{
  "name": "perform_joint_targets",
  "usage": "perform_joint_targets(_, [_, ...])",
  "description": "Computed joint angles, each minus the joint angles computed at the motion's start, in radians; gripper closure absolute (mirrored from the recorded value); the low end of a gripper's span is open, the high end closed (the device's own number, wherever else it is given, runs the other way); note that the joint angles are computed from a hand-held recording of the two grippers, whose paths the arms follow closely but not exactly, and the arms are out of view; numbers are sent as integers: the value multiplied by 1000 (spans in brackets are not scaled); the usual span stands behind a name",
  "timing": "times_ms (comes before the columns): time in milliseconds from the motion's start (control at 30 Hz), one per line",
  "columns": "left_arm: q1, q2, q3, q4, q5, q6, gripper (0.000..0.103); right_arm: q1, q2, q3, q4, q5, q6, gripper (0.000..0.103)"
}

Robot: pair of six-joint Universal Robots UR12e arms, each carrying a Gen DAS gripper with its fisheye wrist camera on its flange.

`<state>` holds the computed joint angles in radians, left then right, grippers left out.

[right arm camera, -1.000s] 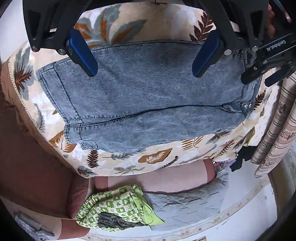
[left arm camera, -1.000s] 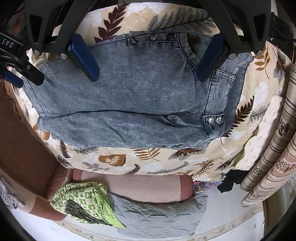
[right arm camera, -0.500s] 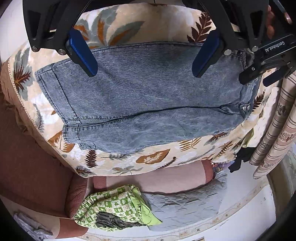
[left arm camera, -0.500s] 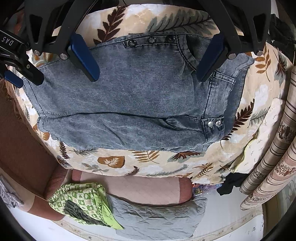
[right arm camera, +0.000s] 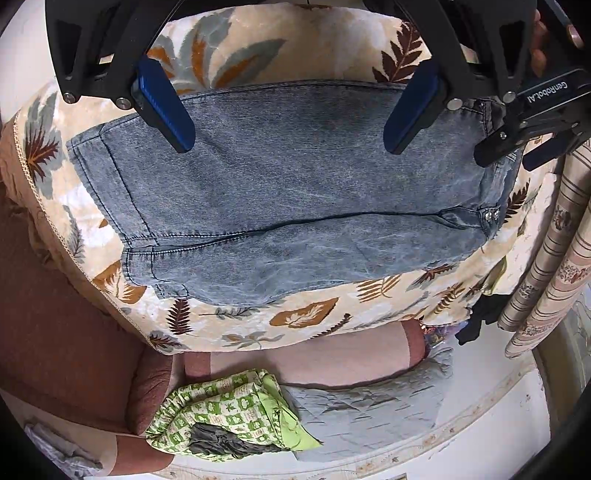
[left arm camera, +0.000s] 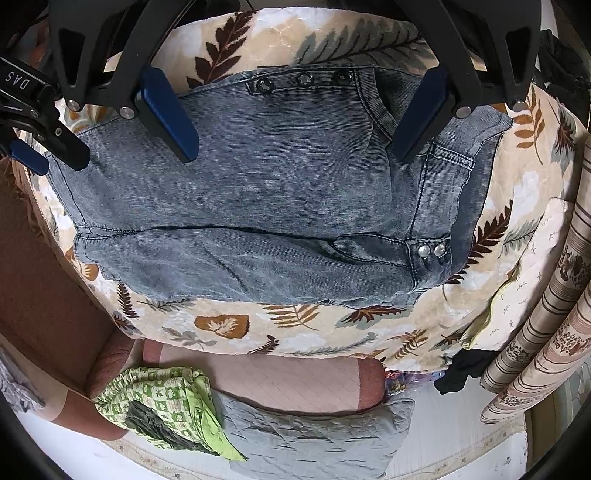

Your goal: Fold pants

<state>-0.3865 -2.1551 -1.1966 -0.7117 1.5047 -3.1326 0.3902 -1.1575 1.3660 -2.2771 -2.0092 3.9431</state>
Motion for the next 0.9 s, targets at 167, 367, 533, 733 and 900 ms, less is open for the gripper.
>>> perform_joint_targets(167, [3,0,-1,-2,-5,-8,0,0,1,-2,9,-7,4,0])
perform_joint_targets(367, [7,1,-5,0,-9,-15,0,3,2,-5,22,-16,6,0])
perform_joint_targets(533, [7,1,-5,1,-8,-15,0,3,2,-6,24,-23,5,0])
perform_joint_targets(733, [7,0,-1,-4,-9,-14,0,3,2,-8,27,-25,7,0])
perform_joint_targets(900, [7,-1,1,-8,-6,-12,0,2,3,-7,25,-25,7,0])
